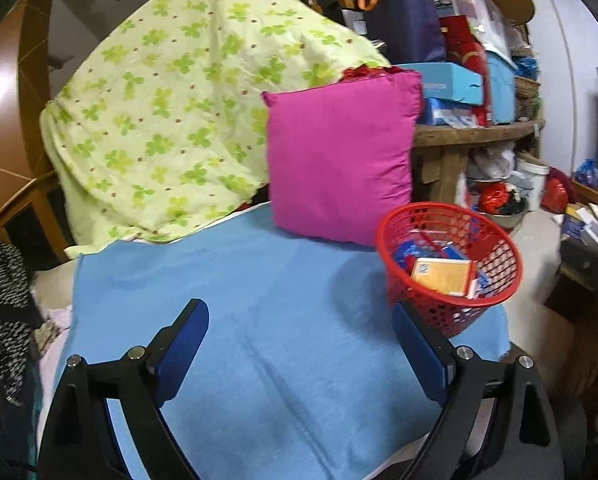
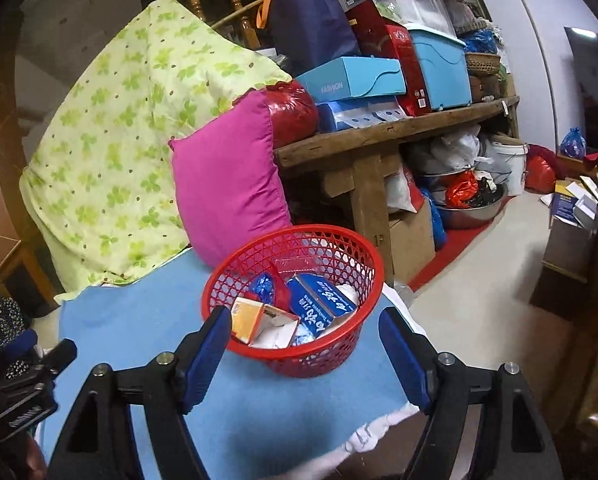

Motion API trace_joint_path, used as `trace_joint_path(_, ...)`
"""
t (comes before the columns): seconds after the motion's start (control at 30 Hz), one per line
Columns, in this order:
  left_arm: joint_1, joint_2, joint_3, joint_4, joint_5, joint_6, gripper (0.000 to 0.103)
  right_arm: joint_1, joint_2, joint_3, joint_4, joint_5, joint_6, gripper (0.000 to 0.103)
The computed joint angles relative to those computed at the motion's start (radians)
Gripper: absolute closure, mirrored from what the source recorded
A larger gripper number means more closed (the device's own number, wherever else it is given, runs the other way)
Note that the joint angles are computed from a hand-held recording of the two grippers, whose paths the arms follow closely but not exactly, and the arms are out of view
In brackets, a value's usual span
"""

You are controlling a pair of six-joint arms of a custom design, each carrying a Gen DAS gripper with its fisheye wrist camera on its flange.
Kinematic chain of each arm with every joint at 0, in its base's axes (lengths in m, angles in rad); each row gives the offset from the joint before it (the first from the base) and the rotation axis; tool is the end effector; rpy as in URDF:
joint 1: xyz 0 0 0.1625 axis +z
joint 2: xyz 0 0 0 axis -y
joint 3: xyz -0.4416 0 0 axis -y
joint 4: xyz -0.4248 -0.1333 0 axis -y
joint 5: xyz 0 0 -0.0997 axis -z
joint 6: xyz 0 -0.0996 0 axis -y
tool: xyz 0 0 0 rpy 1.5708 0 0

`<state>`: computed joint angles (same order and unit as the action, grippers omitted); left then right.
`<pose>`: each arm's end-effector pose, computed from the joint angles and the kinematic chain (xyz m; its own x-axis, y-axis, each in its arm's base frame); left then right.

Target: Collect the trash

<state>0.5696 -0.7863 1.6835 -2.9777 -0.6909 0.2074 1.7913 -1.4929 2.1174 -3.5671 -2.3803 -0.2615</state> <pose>-0.4720 -0.5517 0.1363 -0.4948 0.4236 -0.7588 0.8553 0.3919 -0.3389 0.1616 -0.4414 0.4385 -0.7890 0.4733 0.3917 -0.2559 0.3264 -0.9099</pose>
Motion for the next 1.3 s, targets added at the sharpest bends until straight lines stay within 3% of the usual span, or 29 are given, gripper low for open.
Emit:
trace_joint_path(0.17,-0.007,-0.013,0.031,-0.007,0.083,0.003,0.008,0.061,-0.001,-0.008,0.056,-0.062,0.033,0.023)
trace_joint_path(0.3,-0.003,-0.045,0.057,0.036,0.068,-0.035,0.008,0.106,0.019,-0.019,0.084,-0.128,0.059,0.023)
trace_joint_path(0.5,-0.007,-0.074,0.081,0.056,0.062,-0.067,0.008,0.126,0.040,-0.014,0.102,-0.170,0.070,0.023)
trace_joint_path(1.3,-0.013,-0.065,0.064,0.088,0.041,-0.082,0.008,0.082,0.041,-0.008,0.153,-0.165,0.099,0.023)
